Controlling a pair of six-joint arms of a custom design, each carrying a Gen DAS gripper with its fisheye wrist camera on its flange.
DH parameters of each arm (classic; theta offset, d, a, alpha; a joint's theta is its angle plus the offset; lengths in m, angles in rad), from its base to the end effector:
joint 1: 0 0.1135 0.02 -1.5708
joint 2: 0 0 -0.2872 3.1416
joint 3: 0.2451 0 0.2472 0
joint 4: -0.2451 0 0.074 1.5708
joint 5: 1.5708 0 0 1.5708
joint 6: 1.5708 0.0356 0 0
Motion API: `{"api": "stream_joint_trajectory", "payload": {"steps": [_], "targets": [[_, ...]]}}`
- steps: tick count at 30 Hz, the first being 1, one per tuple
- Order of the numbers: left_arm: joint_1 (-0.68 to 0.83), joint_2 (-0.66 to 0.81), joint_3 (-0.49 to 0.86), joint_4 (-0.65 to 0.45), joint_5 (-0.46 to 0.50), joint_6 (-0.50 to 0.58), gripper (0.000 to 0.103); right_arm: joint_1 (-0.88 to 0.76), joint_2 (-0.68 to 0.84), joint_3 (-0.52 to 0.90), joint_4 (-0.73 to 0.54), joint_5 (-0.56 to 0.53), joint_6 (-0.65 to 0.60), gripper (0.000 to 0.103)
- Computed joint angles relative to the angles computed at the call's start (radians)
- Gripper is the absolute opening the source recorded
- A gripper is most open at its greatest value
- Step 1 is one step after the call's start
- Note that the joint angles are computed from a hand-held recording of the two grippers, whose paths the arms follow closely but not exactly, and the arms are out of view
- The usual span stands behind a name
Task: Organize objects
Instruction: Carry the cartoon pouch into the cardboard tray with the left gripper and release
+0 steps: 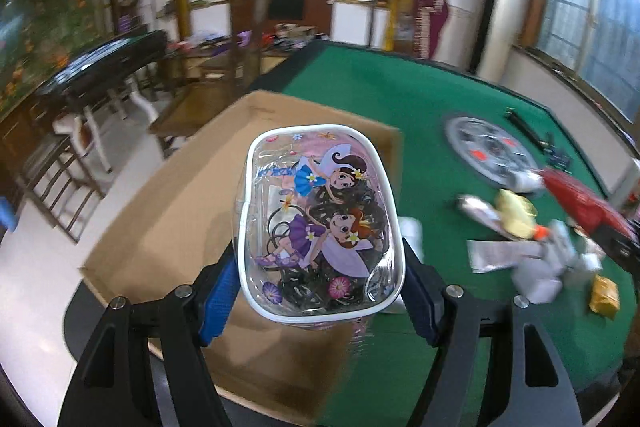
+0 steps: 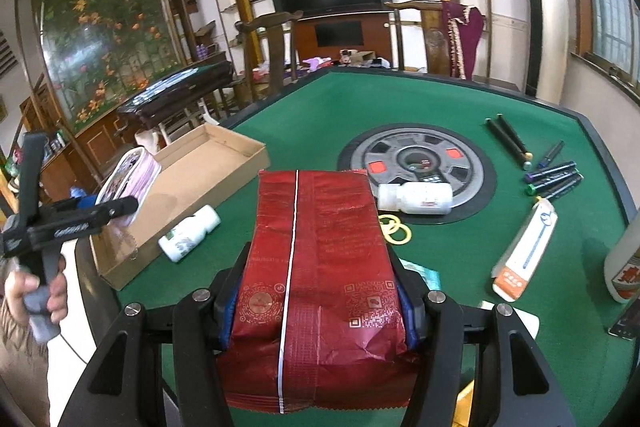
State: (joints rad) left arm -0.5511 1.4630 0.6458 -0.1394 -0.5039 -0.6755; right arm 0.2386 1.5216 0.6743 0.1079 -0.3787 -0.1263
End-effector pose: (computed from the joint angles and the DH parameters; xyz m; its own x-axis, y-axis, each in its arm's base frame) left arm 0.2284 -0.1202 0.1792 -0.6818 -0.2236 -0.6965 -0.2625 0.9635 -0.0524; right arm 0.2774 0.0810 0.1882 -0.5884 -0.2636 -0.7644 -0.5636 0.8115 0.1541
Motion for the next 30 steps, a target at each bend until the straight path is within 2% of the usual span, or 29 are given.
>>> {"api": "stream_joint_trajectory", "payload": {"steps": [6, 14, 20, 25, 28, 30], "targets": [[0.083, 0.06, -0.057, 0.048, 0.052, 0.0, 0.072, 0.022, 0.003, -0.005, 0.003, 0.01, 0.005, 0.064], [-0.009, 0.172, -0.03, 0.099, 0.119, -0.027, 0.072, 0.026, 0.003, 0.003, -0.006, 0.0, 0.005, 0.064], [-0.057, 0.211, 0.024, 0.06, 0.082, -0.022, 0.072, 0.036, 0.004, 0.004, -0.009, -0.006, 0.006, 0.064], [0.018, 0.166, -0.041, 0.07, 0.078, -0.02, 0.072, 0.058, 0.007, 0.008, -0.007, -0.002, 0.014, 0.064], [0.101, 0.119, -0.091, 0.089, 0.103, 0.011, 0.072, 0.084, 0.017, 0.018, -0.006, 0.004, 0.024, 0.064], [0.142, 0.104, -0.106, 0.079, 0.085, 0.025, 0.072, 0.11, 0.022, 0.025, -0.008, 0.013, 0.03, 0.064]]}}
